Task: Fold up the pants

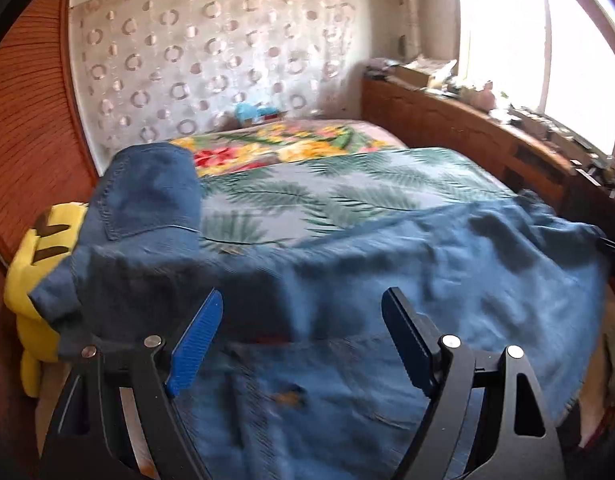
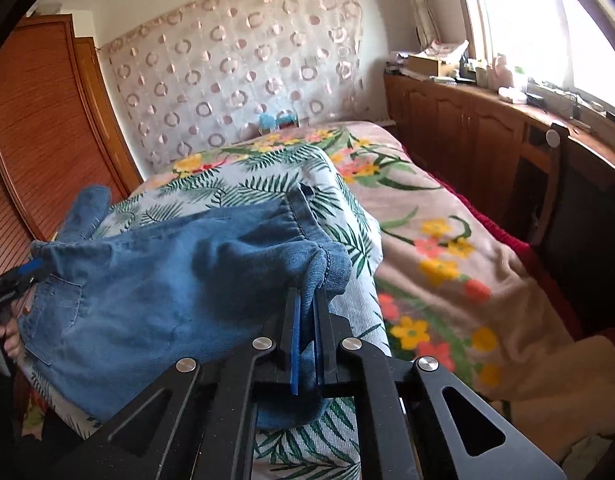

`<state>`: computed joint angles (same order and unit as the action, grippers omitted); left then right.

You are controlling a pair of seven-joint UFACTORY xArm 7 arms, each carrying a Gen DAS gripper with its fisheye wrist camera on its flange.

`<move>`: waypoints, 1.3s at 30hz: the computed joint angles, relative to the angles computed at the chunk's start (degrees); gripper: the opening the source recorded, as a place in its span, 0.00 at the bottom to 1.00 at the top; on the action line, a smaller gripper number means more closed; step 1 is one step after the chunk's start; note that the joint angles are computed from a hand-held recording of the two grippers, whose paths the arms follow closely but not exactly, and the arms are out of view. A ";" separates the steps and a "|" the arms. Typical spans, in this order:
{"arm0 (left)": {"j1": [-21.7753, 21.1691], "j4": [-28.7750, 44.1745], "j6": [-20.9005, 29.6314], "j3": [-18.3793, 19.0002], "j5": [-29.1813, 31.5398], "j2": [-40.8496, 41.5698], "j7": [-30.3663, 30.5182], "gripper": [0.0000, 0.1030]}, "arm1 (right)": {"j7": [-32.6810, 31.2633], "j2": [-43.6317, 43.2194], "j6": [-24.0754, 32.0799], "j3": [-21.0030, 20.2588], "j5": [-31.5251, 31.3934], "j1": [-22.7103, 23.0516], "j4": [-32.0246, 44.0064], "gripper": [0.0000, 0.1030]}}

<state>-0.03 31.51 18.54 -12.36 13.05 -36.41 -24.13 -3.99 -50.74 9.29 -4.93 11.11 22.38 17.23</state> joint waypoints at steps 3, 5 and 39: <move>1.45 1.10 0.26 1.43 0.56 1.94 0.99 0.80 | -0.54 -1.05 -0.09 -0.61 0.06 0.59 -0.52 0.05; 1.42 1.89 0.94 2.57 0.30 3.21 2.07 0.80 | -0.90 -1.24 -0.66 -0.77 0.07 1.19 -0.61 0.05; -1.95 -5.15 6.47 4.72 -5.82 -18.60 9.21 0.80 | -18.72 14.13 -5.02 -11.12 7.03 40.13 17.55 0.03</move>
<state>-1.98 26.36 25.01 -7.64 7.23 -55.01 -14.92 -22.71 -36.62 4.27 -16.05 18.14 62.51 34.78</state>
